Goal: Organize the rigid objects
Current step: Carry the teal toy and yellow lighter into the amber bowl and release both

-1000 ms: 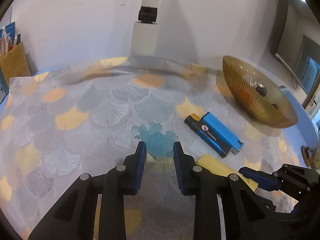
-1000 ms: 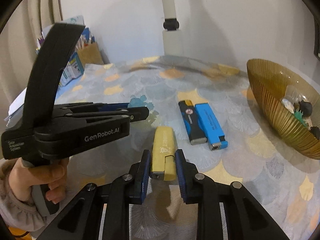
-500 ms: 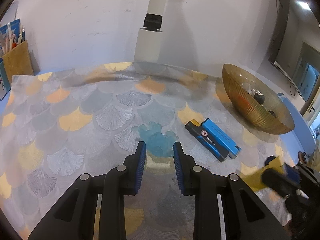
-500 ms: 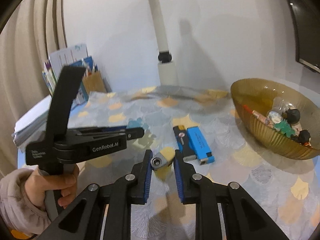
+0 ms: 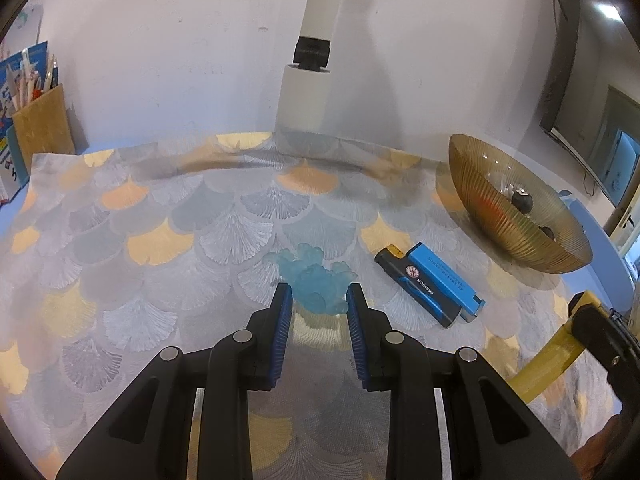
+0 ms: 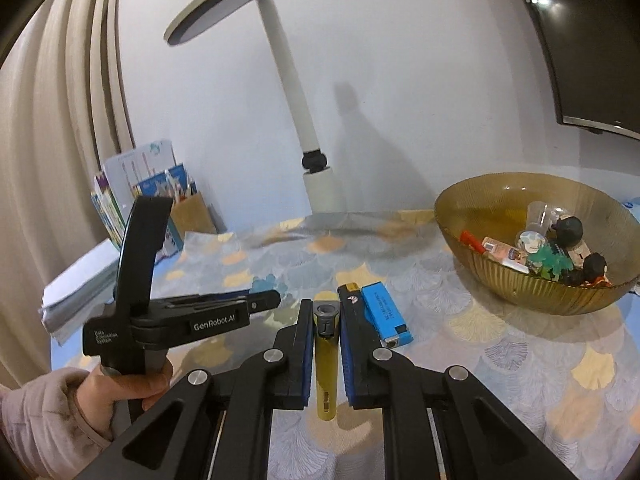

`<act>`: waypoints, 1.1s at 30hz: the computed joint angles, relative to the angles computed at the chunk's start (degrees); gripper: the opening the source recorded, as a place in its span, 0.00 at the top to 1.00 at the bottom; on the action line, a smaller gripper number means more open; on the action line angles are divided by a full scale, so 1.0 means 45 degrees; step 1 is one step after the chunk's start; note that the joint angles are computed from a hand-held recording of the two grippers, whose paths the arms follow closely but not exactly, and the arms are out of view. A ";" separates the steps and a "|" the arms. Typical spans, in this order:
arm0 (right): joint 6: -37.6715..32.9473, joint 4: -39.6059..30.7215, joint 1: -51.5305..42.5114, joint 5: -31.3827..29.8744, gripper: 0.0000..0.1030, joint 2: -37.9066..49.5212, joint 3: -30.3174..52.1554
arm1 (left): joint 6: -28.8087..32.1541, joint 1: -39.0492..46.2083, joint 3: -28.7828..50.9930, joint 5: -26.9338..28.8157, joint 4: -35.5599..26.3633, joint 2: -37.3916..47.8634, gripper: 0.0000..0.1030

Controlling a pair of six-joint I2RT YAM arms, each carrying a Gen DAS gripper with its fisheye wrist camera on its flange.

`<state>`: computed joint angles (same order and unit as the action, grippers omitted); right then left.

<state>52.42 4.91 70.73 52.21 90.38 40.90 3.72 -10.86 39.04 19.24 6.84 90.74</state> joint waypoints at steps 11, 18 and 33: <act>-0.0977 0.0766 -0.1158 0.0389 0.89 -0.4592 -0.1729 | -0.0408 -0.1784 0.2490 0.0167 -0.1236 -0.0287 0.76; -0.1213 -0.2334 -0.4413 -0.1577 0.89 -0.6813 -0.1249 | -0.0845 -0.3820 0.5369 -0.0488 -0.1824 0.1600 0.76; 0.0166 -0.4424 -0.9577 -0.6755 0.02 -0.6788 -0.1520 | -0.0280 -0.5610 0.7330 -0.0188 -0.2513 0.3794 0.01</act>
